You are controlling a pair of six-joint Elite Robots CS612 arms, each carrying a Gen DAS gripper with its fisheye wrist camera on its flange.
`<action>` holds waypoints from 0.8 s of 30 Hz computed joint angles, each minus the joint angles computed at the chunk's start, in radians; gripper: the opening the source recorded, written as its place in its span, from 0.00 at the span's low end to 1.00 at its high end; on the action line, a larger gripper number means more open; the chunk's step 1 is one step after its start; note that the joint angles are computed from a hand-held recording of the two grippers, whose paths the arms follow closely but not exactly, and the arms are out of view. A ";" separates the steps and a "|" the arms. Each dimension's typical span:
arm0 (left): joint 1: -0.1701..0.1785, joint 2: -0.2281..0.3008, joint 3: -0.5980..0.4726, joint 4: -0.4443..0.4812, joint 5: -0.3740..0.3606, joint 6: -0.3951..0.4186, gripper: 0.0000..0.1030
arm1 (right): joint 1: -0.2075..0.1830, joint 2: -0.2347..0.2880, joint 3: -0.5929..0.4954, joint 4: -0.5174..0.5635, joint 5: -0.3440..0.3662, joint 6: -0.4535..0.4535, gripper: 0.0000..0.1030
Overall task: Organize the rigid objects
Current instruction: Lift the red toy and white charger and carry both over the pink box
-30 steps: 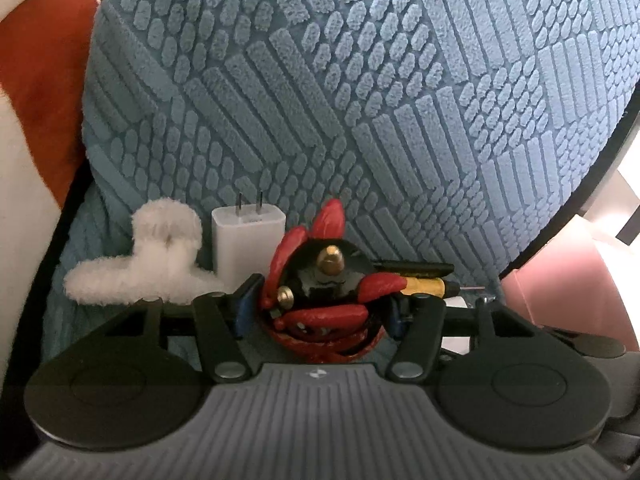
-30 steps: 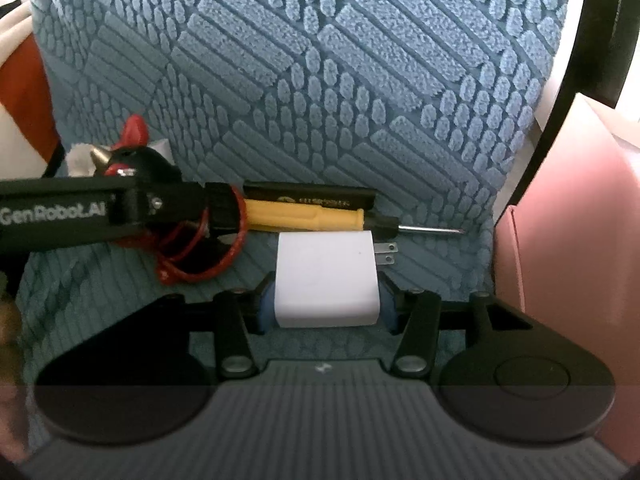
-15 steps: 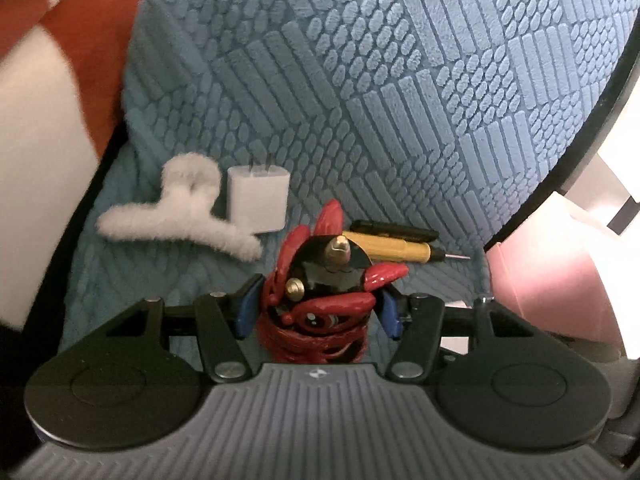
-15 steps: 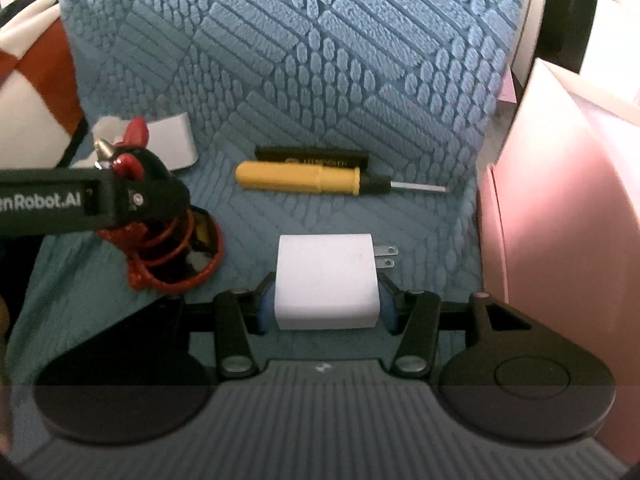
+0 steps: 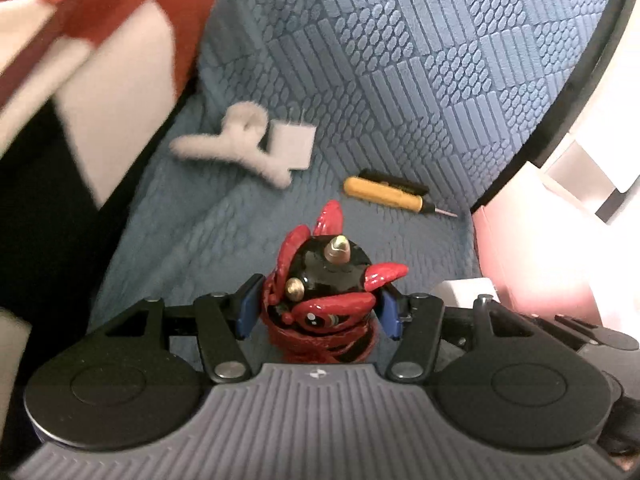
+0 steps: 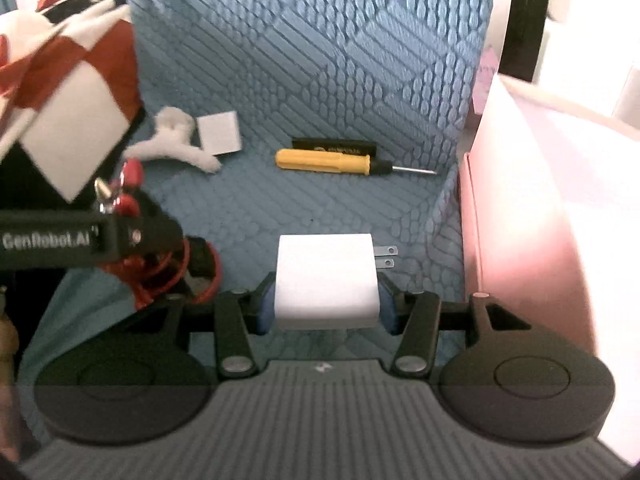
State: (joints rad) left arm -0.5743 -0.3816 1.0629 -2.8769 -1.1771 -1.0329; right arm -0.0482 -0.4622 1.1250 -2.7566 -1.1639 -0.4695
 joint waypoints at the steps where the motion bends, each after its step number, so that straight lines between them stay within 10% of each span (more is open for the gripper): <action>1: -0.005 -0.011 0.024 -0.013 0.003 -0.013 0.62 | -0.003 -0.007 0.013 -0.004 0.006 0.000 0.51; 24: -0.093 -0.149 0.178 -0.057 0.044 -0.074 0.62 | -0.070 -0.215 0.310 -0.120 0.092 0.063 0.51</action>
